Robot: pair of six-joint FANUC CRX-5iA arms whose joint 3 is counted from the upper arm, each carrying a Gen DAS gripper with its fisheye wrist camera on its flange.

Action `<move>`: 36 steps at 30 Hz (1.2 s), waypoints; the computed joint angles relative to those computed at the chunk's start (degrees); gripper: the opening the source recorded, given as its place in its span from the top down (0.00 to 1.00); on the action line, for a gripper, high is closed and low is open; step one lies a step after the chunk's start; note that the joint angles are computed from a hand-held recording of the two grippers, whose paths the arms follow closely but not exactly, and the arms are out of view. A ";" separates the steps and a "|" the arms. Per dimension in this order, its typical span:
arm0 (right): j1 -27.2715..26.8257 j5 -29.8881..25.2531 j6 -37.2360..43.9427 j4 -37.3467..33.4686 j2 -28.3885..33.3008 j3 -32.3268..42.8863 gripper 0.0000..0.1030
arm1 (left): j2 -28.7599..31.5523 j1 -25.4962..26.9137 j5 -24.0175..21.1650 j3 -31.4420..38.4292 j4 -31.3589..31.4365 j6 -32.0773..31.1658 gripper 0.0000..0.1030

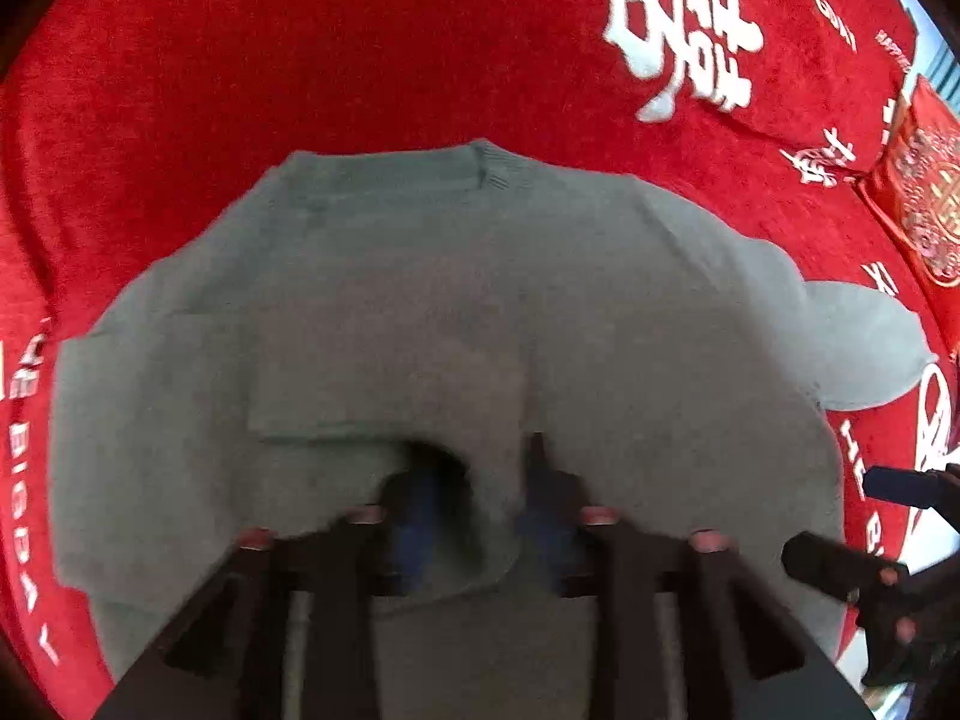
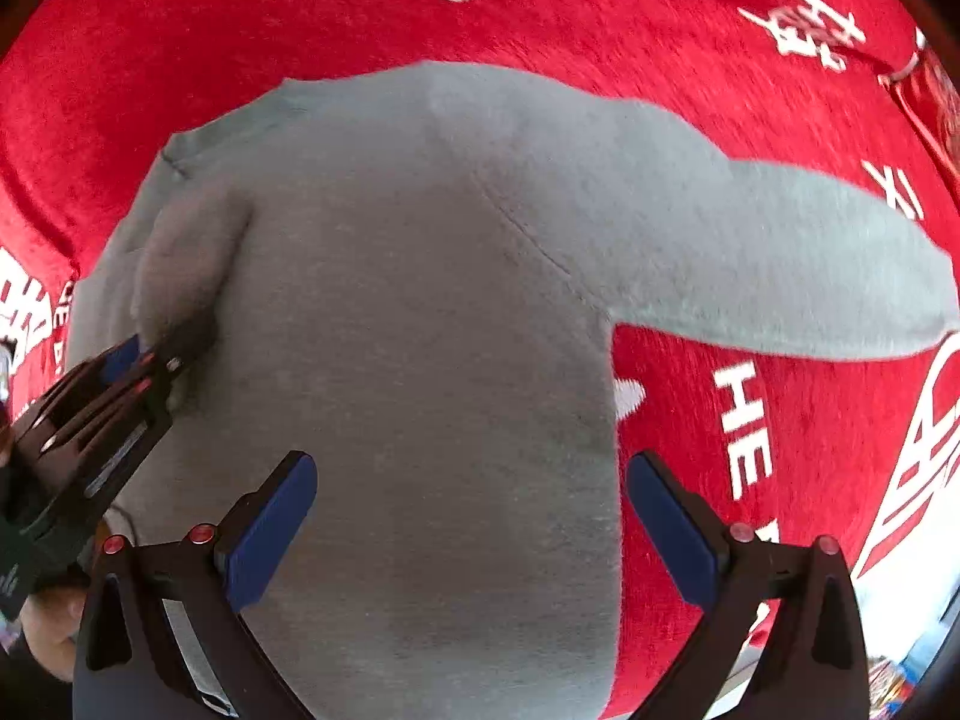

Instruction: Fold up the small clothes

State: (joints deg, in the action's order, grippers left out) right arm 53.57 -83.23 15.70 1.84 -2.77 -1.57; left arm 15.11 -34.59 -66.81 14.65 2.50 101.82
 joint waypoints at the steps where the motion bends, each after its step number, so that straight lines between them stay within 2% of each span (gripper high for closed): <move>1: 0.33 0.19 -0.04 0.31 0.42 0.35 0.00 | -1.12 -0.06 -0.60 -0.03 -1.52 1.17 0.21; 2: 0.73 0.39 0.30 0.95 1.14 1.11 0.00 | -2.36 -0.27 -1.46 0.27 -3.89 2.57 0.12; 3: 1.44 0.91 0.91 1.99 1.91 1.89 0.00 | -4.22 -0.32 -2.44 0.25 -6.76 3.67 0.08; 8: 4.44 3.84 11.27 8.36 9.47 8.41 0.00 | -9.91 3.72 -8.24 -0.76 -14.74 5.97 0.08; 10: 5.89 2.51 16.92 12.61 14.81 12.41 0.00 | -10.74 7.24 -10.54 -1.88 -15.95 6.65 0.08; 13: 6.97 -3.77 24.52 19.72 24.29 18.79 0.03 | -9.41 12.39 -12.59 -2.25 -14.56 7.43 0.08; 15: 6.21 -3.29 25.35 20.77 25.28 18.78 0.52 | -8.35 14.82 -13.28 -2.91 -13.43 7.50 0.08; 16: 4.48 -0.44 24.28 17.71 23.59 17.85 0.86 | -8.01 15.41 -13.28 -3.38 -13.27 7.52 0.08; 17: 3.05 2.65 21.02 15.70 21.17 15.84 0.87 | -7.96 15.56 -13.19 -3.69 -13.42 7.55 0.08; 19: 0.64 10.68 13.77 12.90 15.33 9.76 0.85 | -7.89 15.77 -12.67 -4.77 -12.99 7.34 0.08; 21: -2.24 18.51 4.35 9.47 8.53 2.07 0.58 | -7.90 15.37 -11.39 -5.72 -12.32 7.92 0.08; 22: -3.84 19.59 0.96 6.69 6.52 -0.13 0.30 | -7.95 15.30 -10.96 -6.04 -12.16 8.18 0.08; 23: -5.12 21.40 -1.32 4.08 4.65 -2.21 0.21 | -8.01 15.55 -10.94 -6.14 -11.67 8.04 0.08; 25: -5.91 30.35 -9.39 3.20 -1.74 -9.93 0.21 | -7.87 16.85 -10.87 -6.17 -9.59 6.99 0.08; 28: -6.01 34.75 -11.41 0.12 -4.97 -12.60 0.21 | -6.32 18.34 -9.56 -4.20 -8.70 4.81 0.08; 31: -5.62 36.89 -11.02 -2.13 -4.48 -12.49 0.21 | -2.69 21.35 -9.90 -2.02 -4.06 1.38 0.08; 33: -4.80 37.85 -14.59 0.33 -4.48 -13.71 0.21 | 0.86 22.73 -11.22 -0.10 -1.38 0.54 0.08; 35: -4.89 37.68 -16.88 1.36 -4.45 -13.26 0.21 | 2.22 23.39 -10.56 0.44 0.37 0.21 0.09; 36: -5.25 37.28 -17.03 1.18 -4.26 -12.79 0.21 | 2.22 23.70 -9.61 0.31 1.69 -0.63 0.32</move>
State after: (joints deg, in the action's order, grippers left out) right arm 48.33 -45.96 -1.33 3.02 -7.02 -14.36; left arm 17.33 -10.89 -76.42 14.96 4.20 101.19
